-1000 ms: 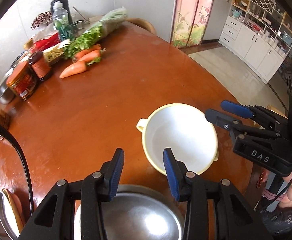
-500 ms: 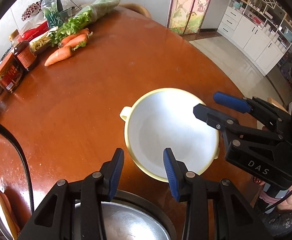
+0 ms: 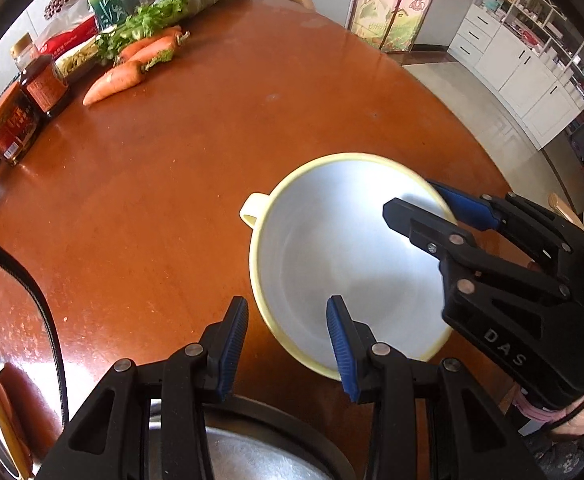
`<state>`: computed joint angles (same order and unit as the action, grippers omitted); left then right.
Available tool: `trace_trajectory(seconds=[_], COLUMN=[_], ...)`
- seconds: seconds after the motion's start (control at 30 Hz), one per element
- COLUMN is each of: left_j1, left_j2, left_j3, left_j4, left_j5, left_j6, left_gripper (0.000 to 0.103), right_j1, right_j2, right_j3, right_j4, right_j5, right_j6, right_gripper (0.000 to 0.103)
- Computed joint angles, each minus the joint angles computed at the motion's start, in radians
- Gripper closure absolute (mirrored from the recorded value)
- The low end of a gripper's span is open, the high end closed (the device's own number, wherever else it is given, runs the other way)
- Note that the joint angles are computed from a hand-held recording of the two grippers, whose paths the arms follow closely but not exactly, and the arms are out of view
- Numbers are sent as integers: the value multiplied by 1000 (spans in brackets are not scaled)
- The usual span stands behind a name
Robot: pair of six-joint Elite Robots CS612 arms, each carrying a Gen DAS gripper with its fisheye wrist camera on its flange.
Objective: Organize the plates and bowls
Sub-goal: 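Move both grippers to the cream handled bowl and close on its rim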
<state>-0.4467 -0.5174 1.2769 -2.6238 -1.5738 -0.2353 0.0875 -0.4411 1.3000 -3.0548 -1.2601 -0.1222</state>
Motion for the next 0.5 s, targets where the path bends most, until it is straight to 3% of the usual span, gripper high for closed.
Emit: trace_trajectory(seconds=[0.2,0.33,0.5], left_j1=[6,6,6], left_j2=[17,21,21], left_j3=[-32,-42,-35], left_j4=[43,60,34], left_j5=[-23,-23,-30], left_j6=[-4,-6,-24], left_gripper=[62,62,75], right_j1=[1,-6,-5], right_j2=[5,9,11], right_j3=[-11,-19,-24], right_j4=[18,32,36], right_j5=[-21,24,44], right_j6=[-3,4,14], right_gripper=[74,86,92])
